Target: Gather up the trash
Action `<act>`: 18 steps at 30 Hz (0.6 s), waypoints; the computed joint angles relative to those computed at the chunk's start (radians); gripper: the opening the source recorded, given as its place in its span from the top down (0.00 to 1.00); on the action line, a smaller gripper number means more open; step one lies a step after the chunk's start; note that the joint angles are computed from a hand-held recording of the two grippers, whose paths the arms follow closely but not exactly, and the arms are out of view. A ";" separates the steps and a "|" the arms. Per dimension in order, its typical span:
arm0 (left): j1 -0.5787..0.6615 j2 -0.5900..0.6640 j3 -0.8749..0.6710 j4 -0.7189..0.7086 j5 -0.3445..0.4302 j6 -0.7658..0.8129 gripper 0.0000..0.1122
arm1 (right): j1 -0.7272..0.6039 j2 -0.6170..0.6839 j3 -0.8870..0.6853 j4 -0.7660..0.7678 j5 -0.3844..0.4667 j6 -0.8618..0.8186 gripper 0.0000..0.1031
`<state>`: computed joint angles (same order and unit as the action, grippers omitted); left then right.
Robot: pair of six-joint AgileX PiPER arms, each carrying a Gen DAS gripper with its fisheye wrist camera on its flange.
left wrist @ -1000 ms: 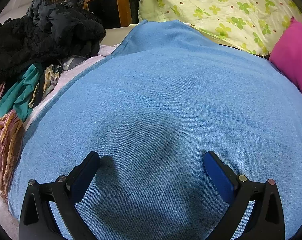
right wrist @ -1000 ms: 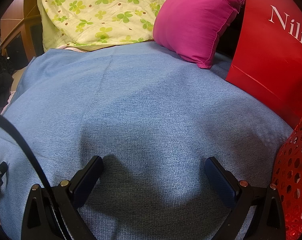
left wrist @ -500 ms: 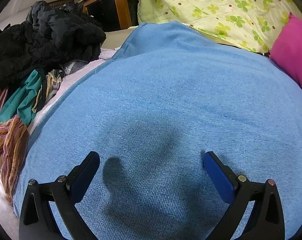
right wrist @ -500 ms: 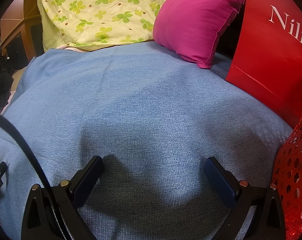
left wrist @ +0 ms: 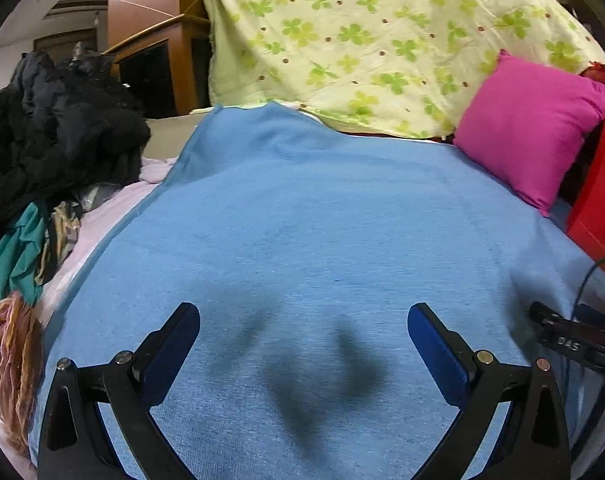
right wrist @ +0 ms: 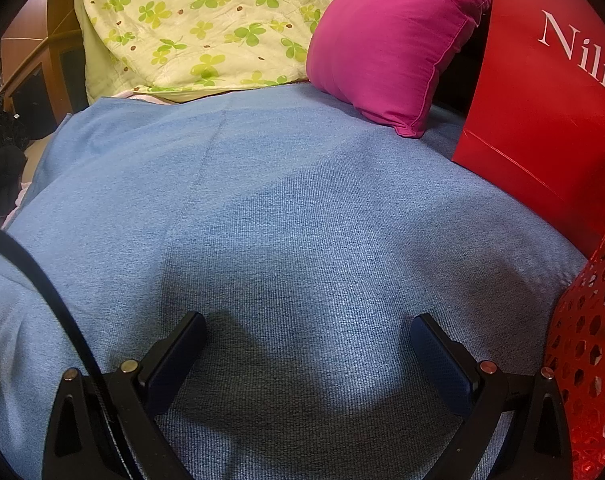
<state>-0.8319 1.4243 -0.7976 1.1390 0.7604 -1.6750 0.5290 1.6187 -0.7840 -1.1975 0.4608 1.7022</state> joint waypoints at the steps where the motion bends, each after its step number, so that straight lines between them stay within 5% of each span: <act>1: 0.007 -0.013 0.004 -0.008 -0.019 0.013 0.08 | -0.001 0.000 0.001 -0.002 -0.001 0.001 0.00; 18: 0.020 -0.021 -0.013 -0.033 -0.096 0.076 0.08 | 0.004 -0.004 -0.001 0.016 0.003 -0.005 0.00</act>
